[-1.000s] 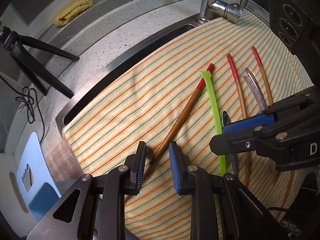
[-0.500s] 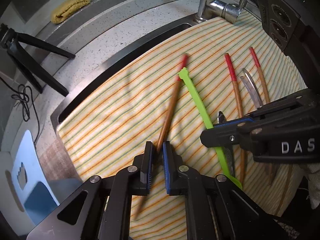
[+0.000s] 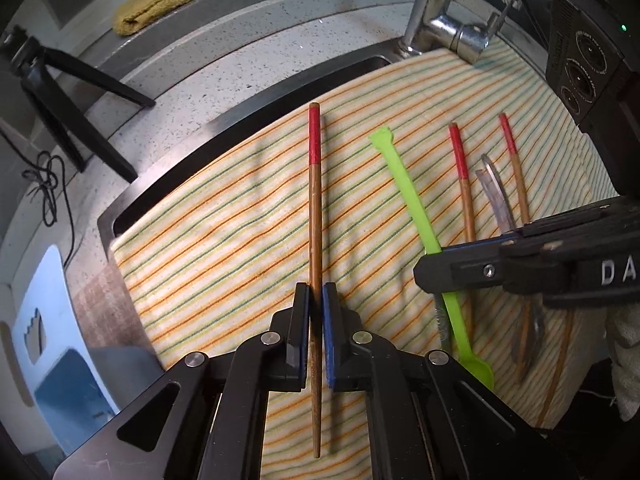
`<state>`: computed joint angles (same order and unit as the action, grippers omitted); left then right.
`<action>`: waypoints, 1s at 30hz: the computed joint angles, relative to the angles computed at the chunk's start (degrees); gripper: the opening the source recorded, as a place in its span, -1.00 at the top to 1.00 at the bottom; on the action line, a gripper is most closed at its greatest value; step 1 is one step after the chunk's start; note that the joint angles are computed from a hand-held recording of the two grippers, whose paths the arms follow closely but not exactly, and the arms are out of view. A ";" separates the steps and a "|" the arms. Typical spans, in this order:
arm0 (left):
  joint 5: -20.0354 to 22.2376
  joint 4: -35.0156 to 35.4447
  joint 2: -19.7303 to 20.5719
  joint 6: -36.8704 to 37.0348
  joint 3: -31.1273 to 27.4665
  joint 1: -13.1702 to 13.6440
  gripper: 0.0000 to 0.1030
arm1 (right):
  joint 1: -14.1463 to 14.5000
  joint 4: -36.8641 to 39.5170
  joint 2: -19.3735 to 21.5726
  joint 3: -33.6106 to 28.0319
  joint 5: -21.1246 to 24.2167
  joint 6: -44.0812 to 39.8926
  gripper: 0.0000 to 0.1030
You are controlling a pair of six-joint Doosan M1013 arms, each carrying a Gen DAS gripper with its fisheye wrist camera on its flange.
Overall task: Organize utensils
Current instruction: 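Carry the green spoon and the chopstick over the blue basket with both tools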
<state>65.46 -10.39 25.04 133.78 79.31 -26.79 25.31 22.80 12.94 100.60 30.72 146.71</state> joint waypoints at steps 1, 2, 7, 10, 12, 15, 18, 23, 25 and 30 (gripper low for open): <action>-0.17 -0.95 -0.42 -0.32 0.19 0.34 0.90 | 0.04 -0.21 -0.43 0.16 -0.39 0.06 0.94; -0.29 -1.73 -0.86 -0.47 0.39 0.69 0.90 | 0.09 -0.47 -0.76 0.22 -0.65 0.17 0.94; -0.32 -5.45 -3.20 -1.14 1.27 2.87 0.90 | 0.54 0.31 -2.00 -0.42 -1.64 -1.82 0.94; 0.32 -7.49 -3.92 -2.54 0.75 5.12 0.90 | 1.04 1.24 -1.82 -2.02 -1.79 -4.06 0.95; -0.25 -8.21 -4.61 -3.77 0.91 6.39 0.90 | 1.53 2.21 -1.22 -3.67 -1.64 -6.27 0.95; -1.65 -8.76 -5.89 -5.24 2.03 8.53 0.90 | 2.20 5.17 0.56 -6.74 -0.94 -11.12 0.95; -2.93 -8.13 -7.03 -7.21 3.21 10.97 0.90 | 3.09 7.27 2.68 -9.92 0.28 -14.73 0.95; -3.73 -7.00 -8.15 -10.38 5.32 14.38 0.90 | 4.87 8.52 7.01 -15.68 2.99 -17.76 0.94; -4.15 -6.49 -8.53 -11.25 6.00 15.21 0.90 | 5.60 8.19 9.02 -18.10 4.23 -17.86 0.94; -2.49 -8.97 -8.17 -12.45 6.66 17.21 0.90 | 6.98 4.80 13.63 -23.46 8.16 -15.24 0.94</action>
